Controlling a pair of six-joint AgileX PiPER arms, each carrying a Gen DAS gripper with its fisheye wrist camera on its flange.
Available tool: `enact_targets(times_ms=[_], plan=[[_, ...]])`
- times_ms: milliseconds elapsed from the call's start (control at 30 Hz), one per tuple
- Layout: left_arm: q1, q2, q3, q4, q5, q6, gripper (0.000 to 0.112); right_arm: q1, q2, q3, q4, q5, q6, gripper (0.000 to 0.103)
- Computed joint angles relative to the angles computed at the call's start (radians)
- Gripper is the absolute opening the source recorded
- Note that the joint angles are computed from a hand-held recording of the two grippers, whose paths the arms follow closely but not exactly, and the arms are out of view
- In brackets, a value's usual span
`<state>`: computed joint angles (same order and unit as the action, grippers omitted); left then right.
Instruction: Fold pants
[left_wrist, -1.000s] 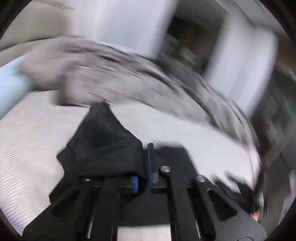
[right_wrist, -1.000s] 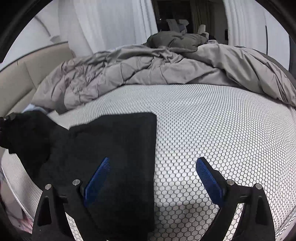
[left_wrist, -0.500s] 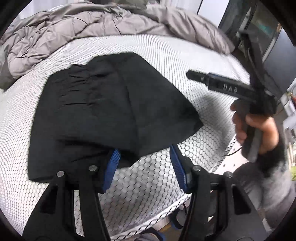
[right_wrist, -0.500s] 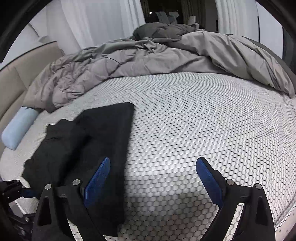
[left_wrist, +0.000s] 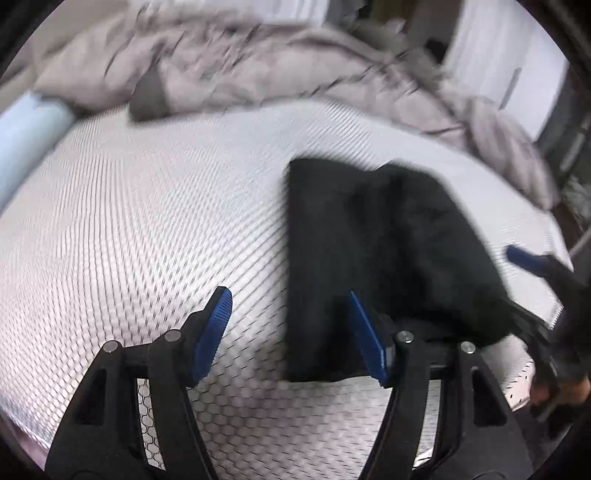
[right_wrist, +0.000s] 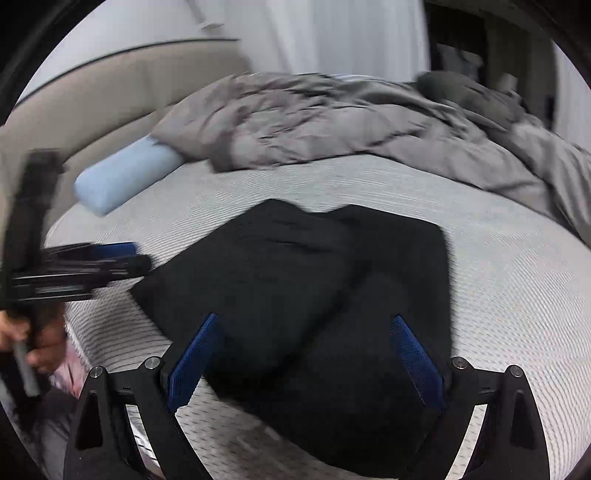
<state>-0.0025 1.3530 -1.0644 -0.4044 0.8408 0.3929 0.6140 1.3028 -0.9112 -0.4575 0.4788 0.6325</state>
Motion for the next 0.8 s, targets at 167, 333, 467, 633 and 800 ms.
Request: enact_targets(times_ms=[167, 333, 467, 633, 800], plan=[[0.072, 0.092, -0.006, -0.032, 0.009, 0.083, 0.064, 0.145, 0.142, -0.094, -0.146, 0.107, 0.064, 0.095], [0.127, 0.102, -0.026, -0.07, 0.029, 0.168, 0.064, 0.249, 0.273, -0.157, -0.276, 0.315, 0.067, 0.095], [0.124, 0.11, -0.047, -0.04, 0.022, 0.172, 0.064, 0.274, 0.298, -0.159, -0.35, 0.34, 0.153, 0.095], [0.069, 0.05, 0.021, -0.02, 0.002, 0.13, 0.064, 0.281, 0.354, -0.198, -0.5, 0.348, 0.319, 0.05], [0.092, 0.04, 0.039, -0.085, 0.014, 0.192, 0.066, 0.14, 0.166, -0.106, -0.329, 0.179, 0.318, 0.03]])
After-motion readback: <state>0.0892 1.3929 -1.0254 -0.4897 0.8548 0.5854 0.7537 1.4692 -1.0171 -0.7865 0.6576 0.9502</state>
